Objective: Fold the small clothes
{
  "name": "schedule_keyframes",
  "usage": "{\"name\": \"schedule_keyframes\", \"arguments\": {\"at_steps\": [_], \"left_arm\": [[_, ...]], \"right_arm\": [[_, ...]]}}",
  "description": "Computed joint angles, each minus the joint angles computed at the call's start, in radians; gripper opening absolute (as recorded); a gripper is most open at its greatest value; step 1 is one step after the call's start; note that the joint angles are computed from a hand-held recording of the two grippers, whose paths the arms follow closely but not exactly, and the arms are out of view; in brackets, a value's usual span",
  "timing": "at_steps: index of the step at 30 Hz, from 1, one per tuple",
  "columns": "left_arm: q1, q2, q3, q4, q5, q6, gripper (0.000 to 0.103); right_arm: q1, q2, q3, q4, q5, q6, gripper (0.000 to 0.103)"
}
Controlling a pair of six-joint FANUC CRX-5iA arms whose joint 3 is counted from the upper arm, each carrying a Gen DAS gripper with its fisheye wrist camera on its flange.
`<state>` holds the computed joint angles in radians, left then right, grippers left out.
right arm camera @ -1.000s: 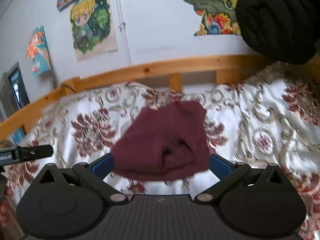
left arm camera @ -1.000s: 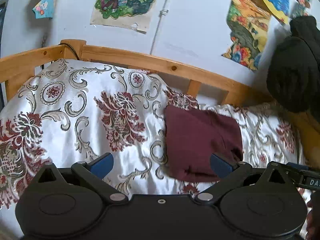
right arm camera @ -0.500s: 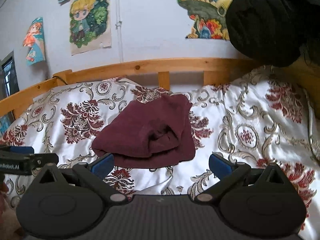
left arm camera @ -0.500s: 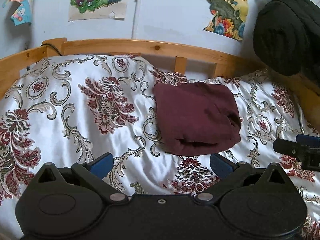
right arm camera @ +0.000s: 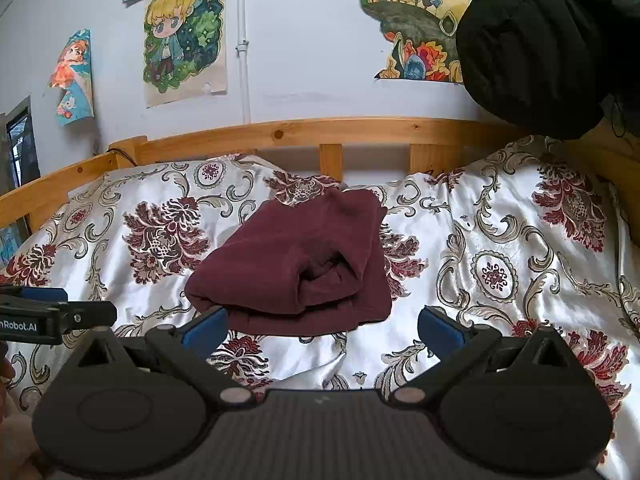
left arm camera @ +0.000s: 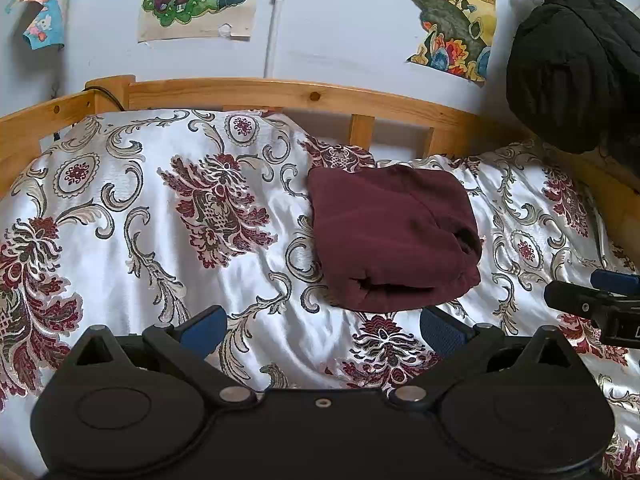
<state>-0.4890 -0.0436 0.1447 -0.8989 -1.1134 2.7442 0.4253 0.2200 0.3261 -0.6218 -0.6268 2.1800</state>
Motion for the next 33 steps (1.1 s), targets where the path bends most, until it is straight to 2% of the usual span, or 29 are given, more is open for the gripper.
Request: {"name": "schedule_keyframes", "arguments": {"at_steps": [33], "left_arm": [[0.013, 0.002, -0.002, 0.028, 0.006, -0.023, 0.102]], "right_arm": [[-0.002, 0.005, 0.000, 0.013, -0.003, 0.000, 0.103]]}}
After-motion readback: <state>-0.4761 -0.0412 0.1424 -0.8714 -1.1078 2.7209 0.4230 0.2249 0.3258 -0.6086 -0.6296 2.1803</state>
